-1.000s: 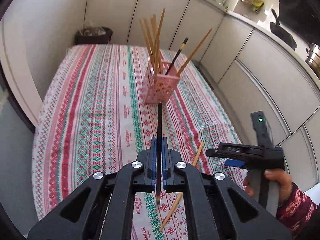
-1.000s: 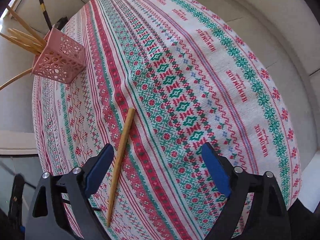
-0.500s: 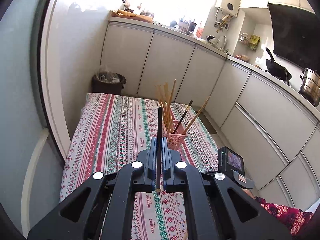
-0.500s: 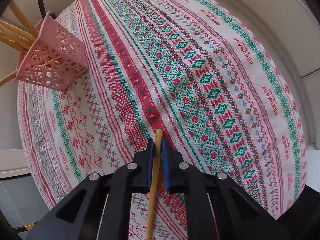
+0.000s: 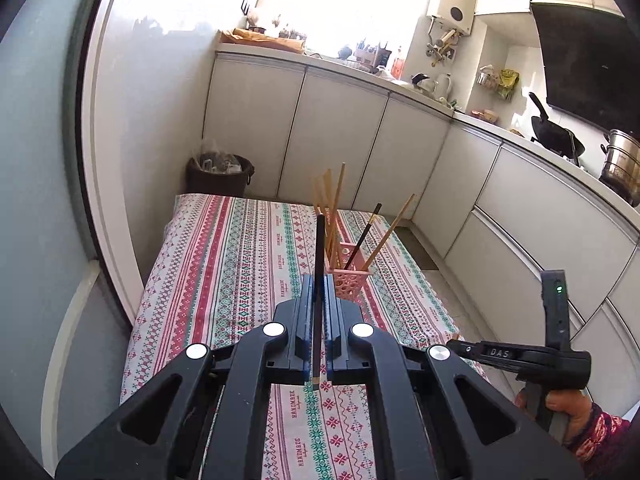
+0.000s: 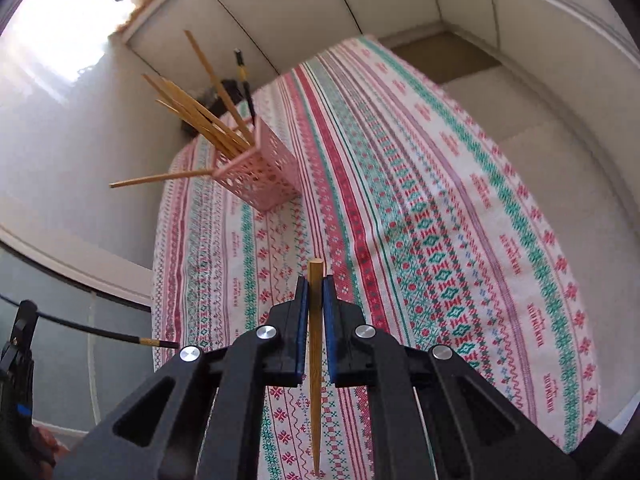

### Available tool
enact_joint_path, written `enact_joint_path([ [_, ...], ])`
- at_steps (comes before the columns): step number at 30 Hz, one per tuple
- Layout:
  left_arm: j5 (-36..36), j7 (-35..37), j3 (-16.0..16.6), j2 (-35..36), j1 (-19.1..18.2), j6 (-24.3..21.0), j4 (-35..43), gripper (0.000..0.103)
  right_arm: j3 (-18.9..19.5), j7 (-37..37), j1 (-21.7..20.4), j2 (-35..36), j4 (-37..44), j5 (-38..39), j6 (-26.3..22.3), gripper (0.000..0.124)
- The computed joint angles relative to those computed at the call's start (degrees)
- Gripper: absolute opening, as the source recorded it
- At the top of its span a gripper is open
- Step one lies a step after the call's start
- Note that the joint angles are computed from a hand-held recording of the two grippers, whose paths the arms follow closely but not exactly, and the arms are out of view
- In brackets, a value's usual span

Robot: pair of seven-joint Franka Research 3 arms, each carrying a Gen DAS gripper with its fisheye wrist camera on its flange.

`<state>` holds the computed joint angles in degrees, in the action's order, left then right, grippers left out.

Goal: Organize utensils
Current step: 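Carry both upright chopsticks over the pink holder and lower them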

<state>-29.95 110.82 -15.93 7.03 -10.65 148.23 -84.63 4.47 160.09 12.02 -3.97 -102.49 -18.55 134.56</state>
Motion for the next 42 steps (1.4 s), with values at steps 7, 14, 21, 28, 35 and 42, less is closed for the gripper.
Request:
enact_joint_path([
  [7, 1.9, -0.9, -0.3, -0.8, -1.3, 0.6, -0.7, 0.004, 1.1, -0.5, 0.1, -0.8, 3.6, -11.7, -0.8, 0.008],
  [14, 6.7, -3.7, -0.5, -0.3, -3.0, 0.7, -0.2, 0.004, 1.8, -0.7, -0.3, -3.6, 2.9, -14.0, 0.5, 0.008],
  [21, 10.4, -6.1, -0.9, 0.1, -4.1, 0.8, 0.2, 0.004, 2.8, 0.0, -2.3, -6.3, 1.4, -14.9, 2.3, 0.008],
  [28, 13.9, -8.9, -1.1, 0.4, -4.9, 1.5, 0.2, 0.004, 3.5, 0.4, -4.9, -8.5, -0.5, -14.9, 5.2, 0.008],
  [35, 17.4, -12.6, -1.1, 2.0, -5.5, 1.9, 2.2, 0.004, 4.1, 0.7, -7.3, -9.9, -2.1, -15.4, 8.9, 0.008],
  [42, 24.4, -16.5, -1.2, 7.6, -7.6, 1.0, 11.2, 0.004, 3.6, -0.3, -9.6, -10.4, -3.3, -14.0, 13.2, 0.008],
])
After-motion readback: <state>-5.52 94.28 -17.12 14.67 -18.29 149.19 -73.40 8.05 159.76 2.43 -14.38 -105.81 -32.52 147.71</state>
